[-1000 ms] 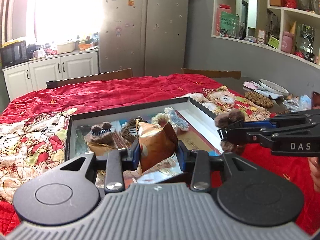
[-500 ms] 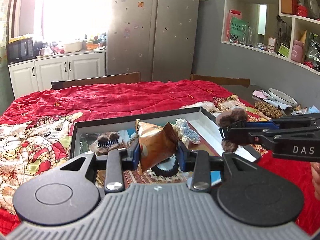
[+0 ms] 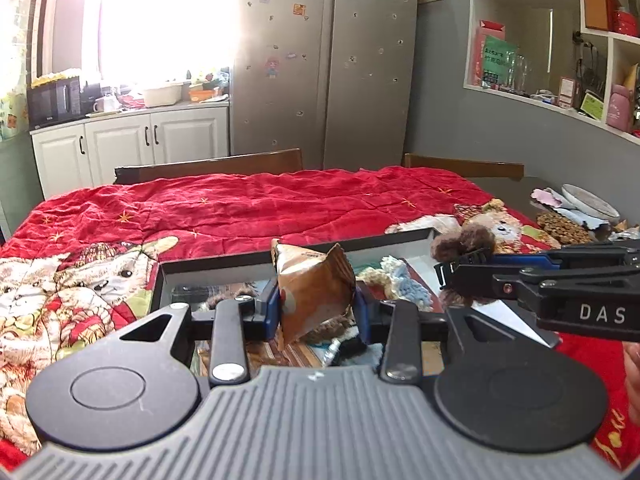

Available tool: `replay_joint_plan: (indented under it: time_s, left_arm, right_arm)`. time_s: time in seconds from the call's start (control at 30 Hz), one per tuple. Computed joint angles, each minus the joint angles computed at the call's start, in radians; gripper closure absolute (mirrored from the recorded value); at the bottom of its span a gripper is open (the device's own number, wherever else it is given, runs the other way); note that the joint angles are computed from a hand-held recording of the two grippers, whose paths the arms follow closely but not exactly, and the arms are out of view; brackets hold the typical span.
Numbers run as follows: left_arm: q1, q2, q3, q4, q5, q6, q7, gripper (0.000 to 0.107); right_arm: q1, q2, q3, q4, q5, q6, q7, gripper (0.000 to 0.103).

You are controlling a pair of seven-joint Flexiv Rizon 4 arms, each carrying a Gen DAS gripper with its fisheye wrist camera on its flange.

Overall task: Organize objects
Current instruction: 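Lower gold packet into the box with left tool while right tool lowers fuzzy clip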

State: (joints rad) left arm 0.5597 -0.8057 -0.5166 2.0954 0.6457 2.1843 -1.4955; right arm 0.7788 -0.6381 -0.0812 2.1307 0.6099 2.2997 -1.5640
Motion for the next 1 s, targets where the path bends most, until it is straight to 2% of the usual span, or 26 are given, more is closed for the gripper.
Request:
replay_joint_plan:
  time_s: [0.33,1.0]
  left_arm:
    - [-0.086,-0.024,0.07,-0.047,-0.067,0.01,0.009,0.066]
    - [-0.13,-0.058,0.09,-0.076,-0.105,0.001,0.042,0.066]
  right_arm:
    - [-0.015,-0.067,-0.019,-0.064,-0.014,-0.025,0.03,0.082]
    - [-0.036,-0.154,-0.044,-0.121,-0.055,-0.034,0.114,0.082]
